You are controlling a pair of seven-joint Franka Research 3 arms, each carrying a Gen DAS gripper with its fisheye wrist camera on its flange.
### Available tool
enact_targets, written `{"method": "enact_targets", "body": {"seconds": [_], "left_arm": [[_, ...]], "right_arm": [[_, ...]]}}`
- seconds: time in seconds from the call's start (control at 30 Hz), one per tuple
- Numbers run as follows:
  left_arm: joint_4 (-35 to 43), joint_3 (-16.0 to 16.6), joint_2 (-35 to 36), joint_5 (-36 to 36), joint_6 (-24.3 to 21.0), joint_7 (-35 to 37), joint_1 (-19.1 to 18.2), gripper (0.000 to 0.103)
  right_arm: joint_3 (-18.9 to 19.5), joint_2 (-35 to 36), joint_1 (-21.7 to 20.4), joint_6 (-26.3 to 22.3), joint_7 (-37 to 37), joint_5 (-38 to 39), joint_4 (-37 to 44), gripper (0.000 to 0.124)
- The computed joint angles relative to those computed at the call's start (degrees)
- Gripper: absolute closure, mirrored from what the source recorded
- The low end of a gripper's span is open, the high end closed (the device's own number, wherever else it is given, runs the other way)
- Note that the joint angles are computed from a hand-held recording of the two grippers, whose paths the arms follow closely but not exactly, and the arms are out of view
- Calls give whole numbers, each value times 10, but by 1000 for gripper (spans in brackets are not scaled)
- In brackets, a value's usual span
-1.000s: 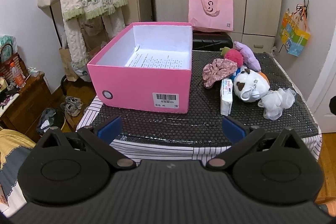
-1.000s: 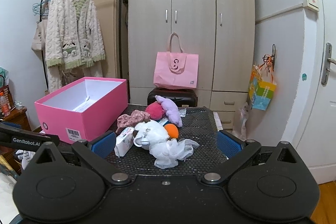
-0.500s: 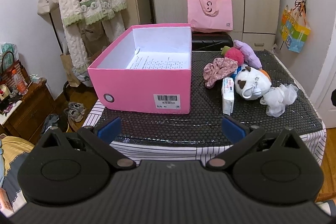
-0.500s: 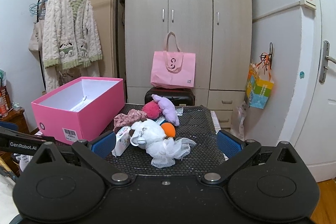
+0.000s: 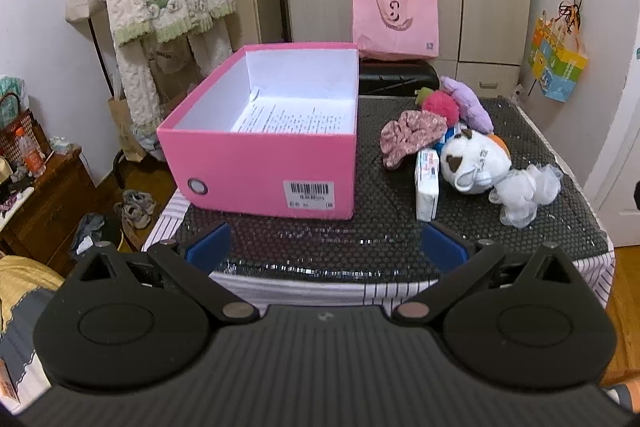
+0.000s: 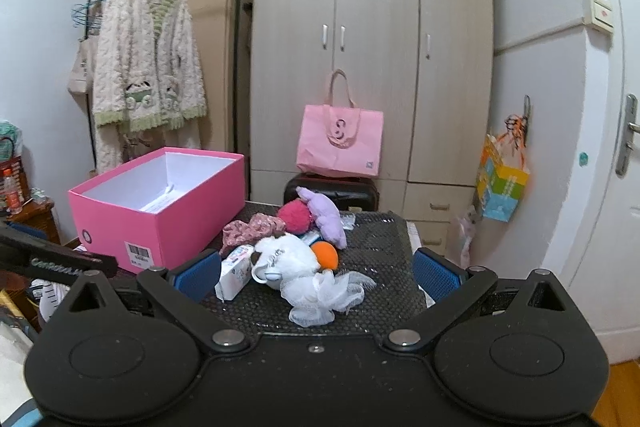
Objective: Organize soft objects
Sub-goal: 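Grasp the white mesh bath puff with the right gripper while the left gripper grasps the white wipes pack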
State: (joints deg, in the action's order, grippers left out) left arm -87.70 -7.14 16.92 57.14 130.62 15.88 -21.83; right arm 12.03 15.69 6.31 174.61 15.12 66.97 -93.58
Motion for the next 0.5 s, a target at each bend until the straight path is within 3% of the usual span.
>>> {"method": "enact_targets", "body": {"seconds": [0.13,0.27,0.4,0.5], "left_arm": [[18,4,17,9,9,-4,-2,0],[33,14,43,9,52,-23,0,0],[35,36,65,51,122,-68,-4,0],[71,41,98,54,135,-33,-8,0]], "right_arm": [[33,19,-36,-22,-169,149,34,21],[23,55,-41,-58,-283,260,74,21],[-8,100,-19,-74,-239,209,108,21],[-11,137,-18,-87,-184,149,137,21]]}}
